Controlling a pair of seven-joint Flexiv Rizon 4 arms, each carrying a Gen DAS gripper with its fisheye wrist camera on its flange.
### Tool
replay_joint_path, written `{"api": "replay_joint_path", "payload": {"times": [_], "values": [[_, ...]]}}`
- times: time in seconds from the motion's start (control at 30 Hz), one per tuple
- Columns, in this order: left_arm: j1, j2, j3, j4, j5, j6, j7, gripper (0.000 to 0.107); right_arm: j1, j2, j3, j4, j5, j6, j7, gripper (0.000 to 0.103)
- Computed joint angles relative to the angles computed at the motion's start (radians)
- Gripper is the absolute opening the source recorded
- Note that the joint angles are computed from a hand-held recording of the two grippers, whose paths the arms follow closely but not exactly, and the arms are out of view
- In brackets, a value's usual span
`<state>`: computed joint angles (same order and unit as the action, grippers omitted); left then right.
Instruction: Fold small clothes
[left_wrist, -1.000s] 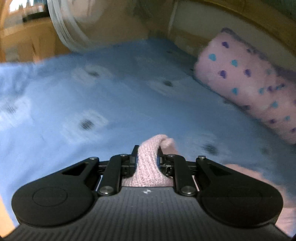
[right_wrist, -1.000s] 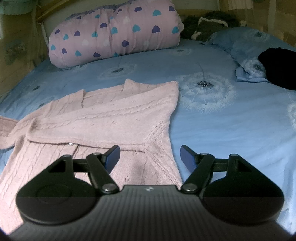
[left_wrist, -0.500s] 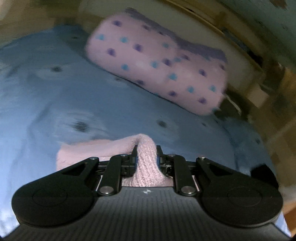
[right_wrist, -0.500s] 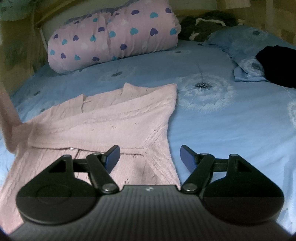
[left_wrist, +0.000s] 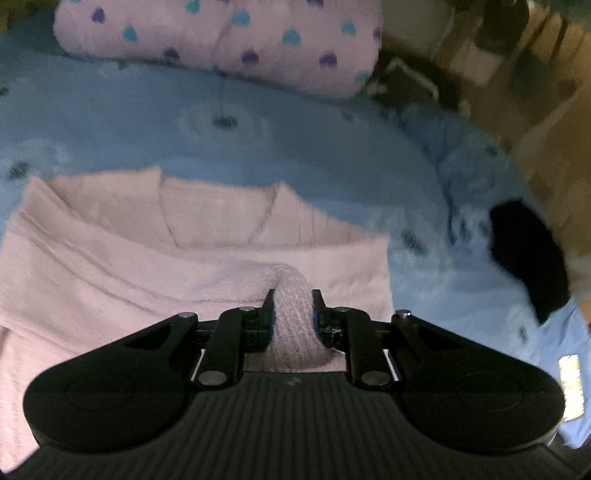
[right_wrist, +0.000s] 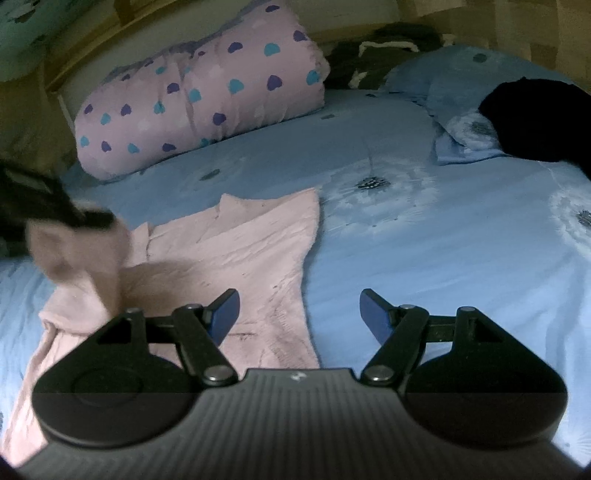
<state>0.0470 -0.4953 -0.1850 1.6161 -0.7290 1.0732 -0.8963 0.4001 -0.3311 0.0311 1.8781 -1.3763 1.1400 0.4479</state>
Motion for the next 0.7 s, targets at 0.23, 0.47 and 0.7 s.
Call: {"api": "replay_joint_path", "payload": {"times": [0.23,0.47,0.7], "values": [[-0.022,-0.083,0.003,-0.027,0.108,0.038,0.022,0.027,-0.013,0.007,-0.001,0.009,-0.007,0.012,0.025,0.073],[0.025,-0.012,-0.039,0.040,0.073,0.098,0.156,0.080,-0.012,0.007,0.001,0.009,0.000,0.007,0.021,0.073],[0.035,0.055,0.046,0.079,0.128,0.113,0.166,0.082,-0.005,0.000,-0.001,0.006,0.007,0.007,0.000,0.073]]}}
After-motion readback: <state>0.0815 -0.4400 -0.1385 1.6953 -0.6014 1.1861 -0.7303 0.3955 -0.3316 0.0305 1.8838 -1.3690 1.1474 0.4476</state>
